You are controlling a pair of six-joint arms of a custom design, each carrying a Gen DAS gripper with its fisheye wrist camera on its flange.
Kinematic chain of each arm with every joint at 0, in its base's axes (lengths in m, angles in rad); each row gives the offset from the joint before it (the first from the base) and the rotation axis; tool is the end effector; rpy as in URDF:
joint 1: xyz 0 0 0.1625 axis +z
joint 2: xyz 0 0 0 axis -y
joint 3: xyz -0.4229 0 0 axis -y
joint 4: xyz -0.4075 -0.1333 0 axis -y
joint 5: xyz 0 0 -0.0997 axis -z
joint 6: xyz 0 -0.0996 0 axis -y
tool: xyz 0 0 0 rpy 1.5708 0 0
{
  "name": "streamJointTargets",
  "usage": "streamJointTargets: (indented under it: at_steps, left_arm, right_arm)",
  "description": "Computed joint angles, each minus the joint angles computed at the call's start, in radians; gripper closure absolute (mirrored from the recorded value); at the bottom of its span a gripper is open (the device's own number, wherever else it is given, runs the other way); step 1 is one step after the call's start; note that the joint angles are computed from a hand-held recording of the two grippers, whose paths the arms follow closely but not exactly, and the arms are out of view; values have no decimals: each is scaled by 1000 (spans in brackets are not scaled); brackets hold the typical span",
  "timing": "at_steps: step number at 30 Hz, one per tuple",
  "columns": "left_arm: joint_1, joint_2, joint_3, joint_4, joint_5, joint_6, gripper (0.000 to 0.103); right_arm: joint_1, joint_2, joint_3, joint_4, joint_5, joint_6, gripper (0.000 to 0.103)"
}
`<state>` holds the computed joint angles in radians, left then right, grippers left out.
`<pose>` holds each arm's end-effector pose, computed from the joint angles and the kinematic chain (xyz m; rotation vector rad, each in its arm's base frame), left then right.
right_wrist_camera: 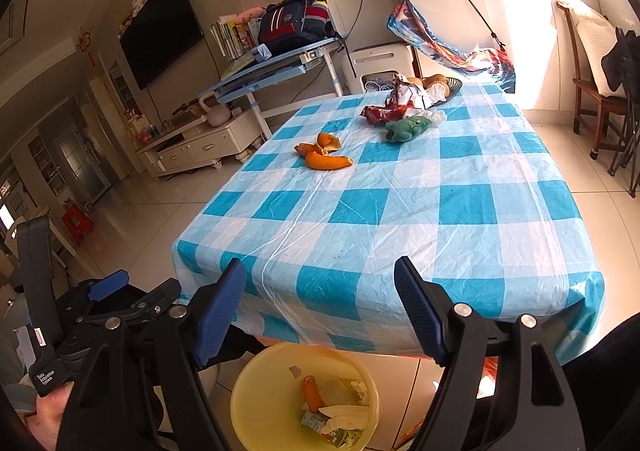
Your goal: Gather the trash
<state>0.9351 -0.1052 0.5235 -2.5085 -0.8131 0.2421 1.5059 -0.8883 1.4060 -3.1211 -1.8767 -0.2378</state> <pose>-0.3812 -0.8564 0.0281 0.7831 2.2604 -0.8051 0.0542 -0.7586 0.3259 -0.0020 -2.4059 1.2893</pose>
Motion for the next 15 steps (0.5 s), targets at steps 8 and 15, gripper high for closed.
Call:
streamJointTargets:
  at_steps: [8, 15]
  left_arm:
    - [6, -1, -7, 9, -6, -13, 7]
    - [13, -1, -12, -8, -11, -2, 7]
  right_arm:
    - [-2, 2, 2, -13, 7, -6, 29]
    - [-2, 4, 3, -27, 20, -10, 29]
